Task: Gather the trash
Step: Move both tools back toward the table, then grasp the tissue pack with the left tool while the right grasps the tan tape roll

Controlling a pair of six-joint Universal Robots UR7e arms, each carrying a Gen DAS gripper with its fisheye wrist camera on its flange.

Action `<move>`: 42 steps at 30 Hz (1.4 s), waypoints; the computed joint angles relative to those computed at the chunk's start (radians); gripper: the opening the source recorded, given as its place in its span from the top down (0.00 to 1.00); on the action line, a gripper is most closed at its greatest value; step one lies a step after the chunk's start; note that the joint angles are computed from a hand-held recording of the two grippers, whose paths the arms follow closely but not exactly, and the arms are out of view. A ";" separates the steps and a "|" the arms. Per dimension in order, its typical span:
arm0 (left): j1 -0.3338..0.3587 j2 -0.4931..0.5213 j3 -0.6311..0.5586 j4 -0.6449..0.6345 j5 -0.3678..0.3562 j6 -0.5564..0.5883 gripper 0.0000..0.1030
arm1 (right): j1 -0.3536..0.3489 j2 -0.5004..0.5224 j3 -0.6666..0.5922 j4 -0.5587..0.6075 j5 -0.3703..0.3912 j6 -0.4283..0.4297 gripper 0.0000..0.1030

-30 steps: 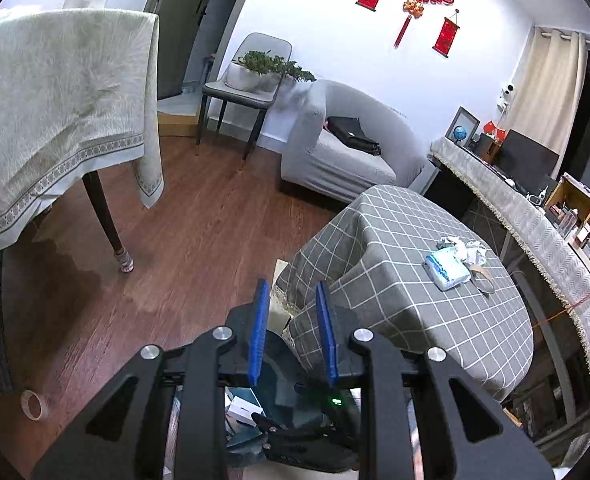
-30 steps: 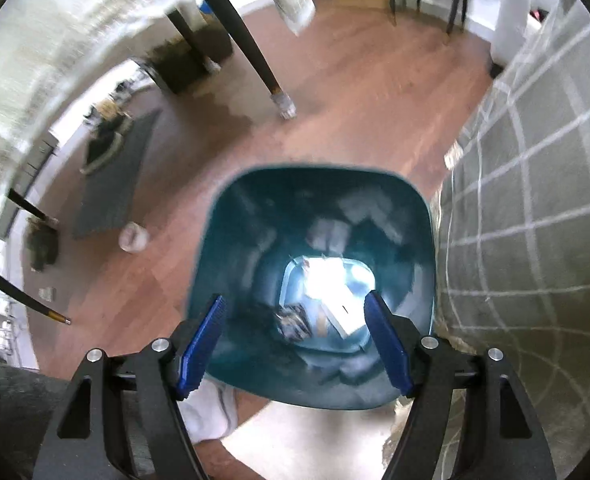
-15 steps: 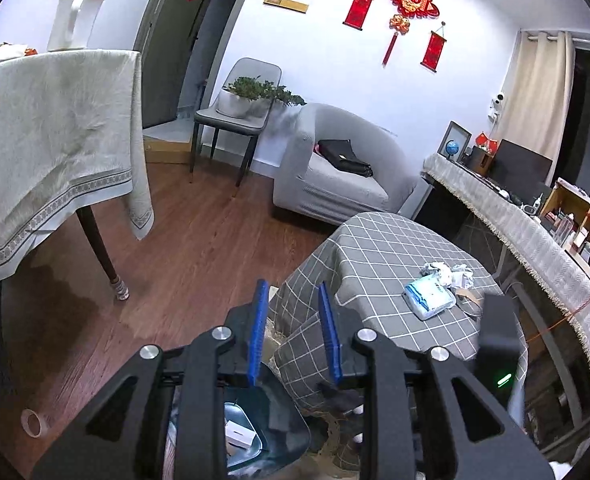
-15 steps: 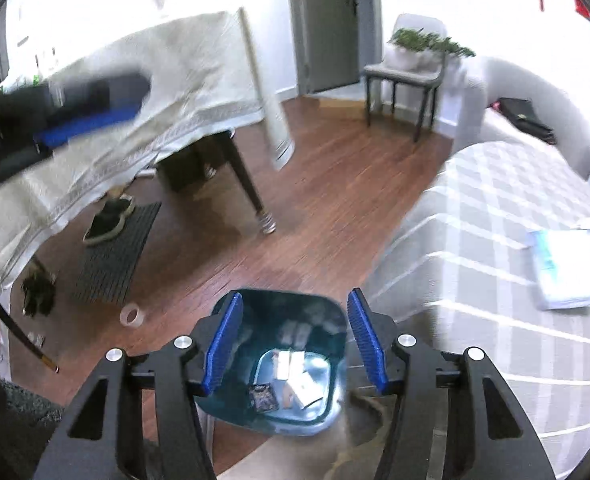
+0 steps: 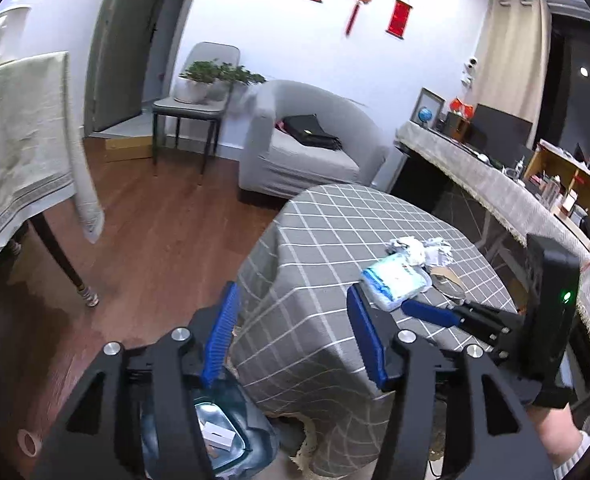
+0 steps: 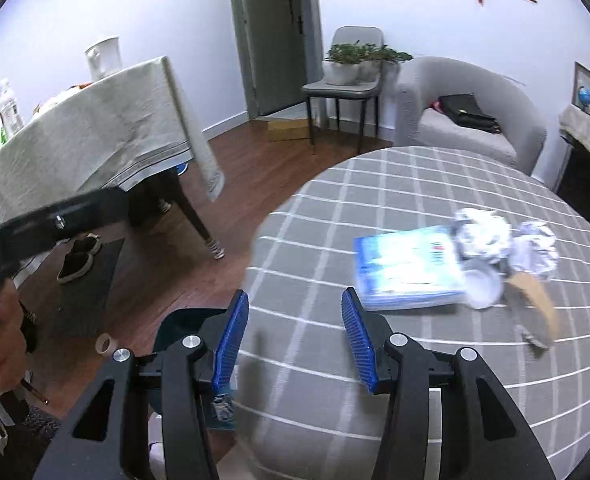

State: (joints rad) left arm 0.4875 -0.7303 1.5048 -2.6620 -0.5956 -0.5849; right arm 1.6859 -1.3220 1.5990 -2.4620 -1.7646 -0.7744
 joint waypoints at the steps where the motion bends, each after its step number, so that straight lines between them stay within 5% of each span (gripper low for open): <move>1: 0.003 0.012 -0.014 0.001 -0.005 0.008 0.41 | -0.007 -0.002 -0.011 0.003 0.001 -0.003 0.52; 11: 0.036 0.151 -0.191 0.043 -0.090 0.060 0.24 | -0.075 -0.005 -0.089 -0.002 -0.009 -0.005 0.51; 19: 0.072 0.245 -0.330 0.151 -0.171 0.003 0.19 | -0.127 0.006 -0.170 0.015 -0.013 -0.004 0.34; 42: 0.091 0.421 -0.626 0.404 -0.155 -0.146 0.14 | -0.176 0.042 -0.286 0.227 -0.041 -0.063 0.30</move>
State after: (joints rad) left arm 0.5785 -0.3088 0.8792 -2.2584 -0.7510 -0.7309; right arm 1.5100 -1.2802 1.3128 -2.2350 -1.8055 -0.8378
